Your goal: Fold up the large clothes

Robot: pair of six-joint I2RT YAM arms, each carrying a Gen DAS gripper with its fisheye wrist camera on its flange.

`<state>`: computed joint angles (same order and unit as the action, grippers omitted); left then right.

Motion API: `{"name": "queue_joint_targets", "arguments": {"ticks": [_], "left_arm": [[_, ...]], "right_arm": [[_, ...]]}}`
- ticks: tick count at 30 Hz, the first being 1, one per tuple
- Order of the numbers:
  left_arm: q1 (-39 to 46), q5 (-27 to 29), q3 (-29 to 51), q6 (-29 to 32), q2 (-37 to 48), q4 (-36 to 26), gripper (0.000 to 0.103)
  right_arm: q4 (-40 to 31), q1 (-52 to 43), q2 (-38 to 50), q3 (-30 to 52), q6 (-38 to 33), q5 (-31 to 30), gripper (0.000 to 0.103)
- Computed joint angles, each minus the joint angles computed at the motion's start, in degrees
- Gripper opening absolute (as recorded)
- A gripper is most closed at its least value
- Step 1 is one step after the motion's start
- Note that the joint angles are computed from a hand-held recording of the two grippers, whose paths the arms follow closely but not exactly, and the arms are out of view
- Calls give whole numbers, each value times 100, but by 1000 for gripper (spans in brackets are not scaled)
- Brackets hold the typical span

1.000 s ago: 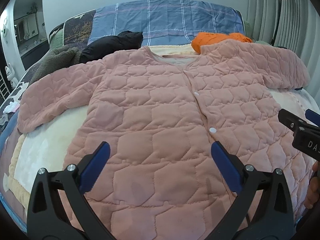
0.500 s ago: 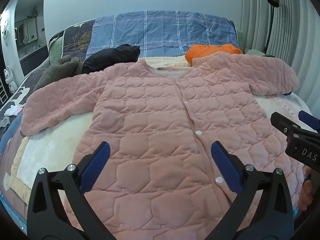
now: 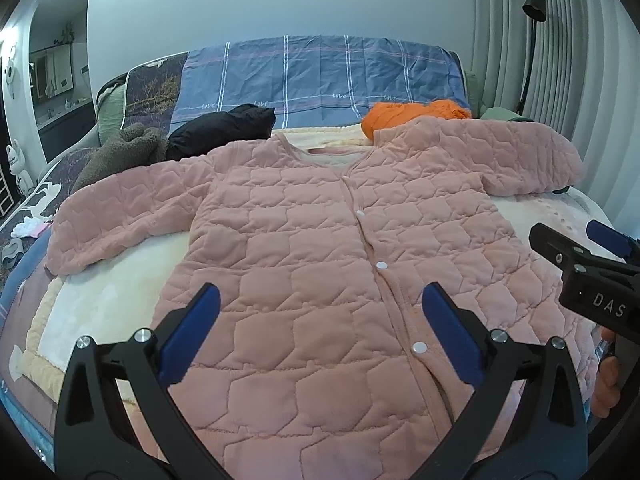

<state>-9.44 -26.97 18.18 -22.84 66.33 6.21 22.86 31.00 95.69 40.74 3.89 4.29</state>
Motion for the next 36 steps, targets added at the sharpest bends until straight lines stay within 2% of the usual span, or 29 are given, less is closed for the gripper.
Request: {"name": "queue_joint_targets", "arguments": {"ticks": [8, 11, 16, 24, 25, 27, 29, 30, 31, 32, 35, 36], "left_arm": [[211, 331, -122, -61, -189, 85, 101], [364, 633, -304, -6, -304, 399, 101], [552, 761, -533, 116, -311, 897, 101], [1503, 1543, -545, 273, -164, 1111, 100], [1657, 1690, -570, 337, -177, 1163, 96], [2185, 2199, -532, 456, -130, 1166, 88], [3002, 3050, -457, 515, 117, 1229, 71], [3365, 3433, -390, 536, 305, 1252, 66], [3907, 4026, -267, 580, 635, 1272, 58], [4432, 4578, -105, 620, 1008, 1240, 53], [5863, 5759, 497, 730, 2169, 1107, 53], [6274, 5994, 700, 750, 2505, 1116, 53]], "right_arm": [[372, -102, 59, -124, 14, -232, 102], [509, -121, 77, -162, 38, -244, 102], [549, -74, 165, -67, -16, -130, 102], [461, -2, 359, 238, -146, -62, 102], [454, 8, 386, 281, -183, -60, 102], [463, 23, 441, 356, -267, -86, 102], [487, -8, 528, 446, -381, -228, 102], [443, -57, 590, 526, -436, -356, 102], [337, -109, 685, 659, -473, -497, 102], [234, -162, 787, 794, -499, -633, 102], [-144, -295, 1153, 1249, -598, -777, 102], [-256, -305, 1284, 1398, -642, -718, 102]]}}
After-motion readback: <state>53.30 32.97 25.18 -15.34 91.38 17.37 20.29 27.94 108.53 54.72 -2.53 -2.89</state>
